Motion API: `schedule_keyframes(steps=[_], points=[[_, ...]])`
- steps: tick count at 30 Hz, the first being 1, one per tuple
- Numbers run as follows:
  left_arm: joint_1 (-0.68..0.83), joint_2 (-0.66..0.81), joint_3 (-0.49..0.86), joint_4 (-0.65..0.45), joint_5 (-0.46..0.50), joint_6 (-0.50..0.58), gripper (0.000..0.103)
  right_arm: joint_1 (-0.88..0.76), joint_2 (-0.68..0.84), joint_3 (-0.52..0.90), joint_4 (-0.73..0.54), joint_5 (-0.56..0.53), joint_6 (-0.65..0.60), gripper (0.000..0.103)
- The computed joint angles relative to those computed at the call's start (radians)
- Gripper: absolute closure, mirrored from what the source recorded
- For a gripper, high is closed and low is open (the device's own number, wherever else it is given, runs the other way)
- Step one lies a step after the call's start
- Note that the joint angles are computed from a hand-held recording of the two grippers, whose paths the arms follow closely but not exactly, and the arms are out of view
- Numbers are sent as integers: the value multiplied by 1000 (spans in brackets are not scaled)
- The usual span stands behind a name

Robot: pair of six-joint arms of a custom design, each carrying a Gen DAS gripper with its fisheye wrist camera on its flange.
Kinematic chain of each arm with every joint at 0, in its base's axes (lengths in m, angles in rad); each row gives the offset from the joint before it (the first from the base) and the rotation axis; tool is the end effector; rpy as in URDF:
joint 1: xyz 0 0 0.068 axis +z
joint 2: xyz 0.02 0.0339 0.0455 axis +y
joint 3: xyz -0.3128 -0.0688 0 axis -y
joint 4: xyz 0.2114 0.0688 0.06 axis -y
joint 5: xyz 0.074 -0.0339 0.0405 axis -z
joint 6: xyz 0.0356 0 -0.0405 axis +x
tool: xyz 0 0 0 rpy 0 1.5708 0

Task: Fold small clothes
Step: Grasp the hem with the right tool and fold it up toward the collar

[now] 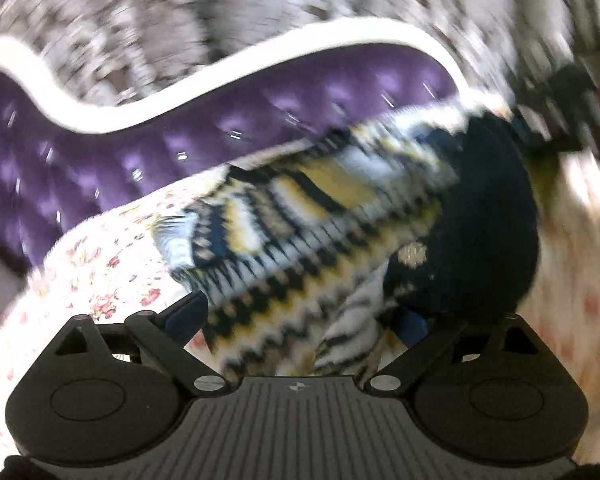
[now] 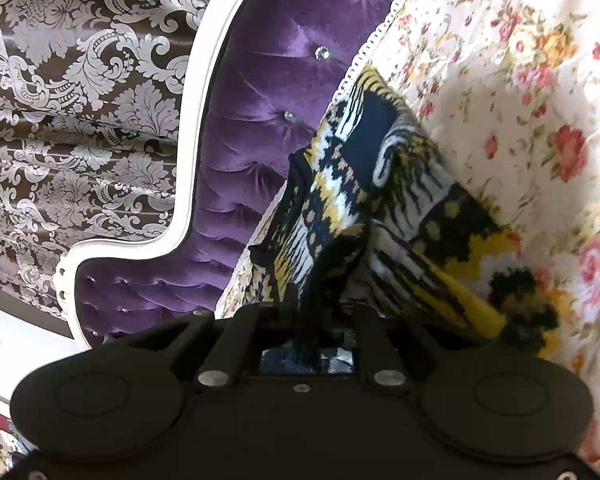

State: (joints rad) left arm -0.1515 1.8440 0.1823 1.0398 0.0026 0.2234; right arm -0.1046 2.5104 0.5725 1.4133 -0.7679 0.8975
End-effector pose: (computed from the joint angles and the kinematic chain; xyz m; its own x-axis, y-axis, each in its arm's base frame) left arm 0.2313 -0.0354 0.1349 -0.5277 0.3047 -0.7929 0.2768 0.9442 0.1786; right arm 0.3396 -0.0108 0.0293 -0.7193 0.6410 -0.2677 0.0634 0.4444 0.8936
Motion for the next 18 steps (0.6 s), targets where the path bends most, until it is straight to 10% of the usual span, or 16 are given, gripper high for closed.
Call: schedule_keyframes(steps=[9, 18], points=[[191, 49, 354, -409, 70, -241, 7, -25, 0, 26, -87, 5, -85, 80], [236, -5, 330, -445, 307, -215, 7, -75, -52, -69, 31, -36, -277, 36]])
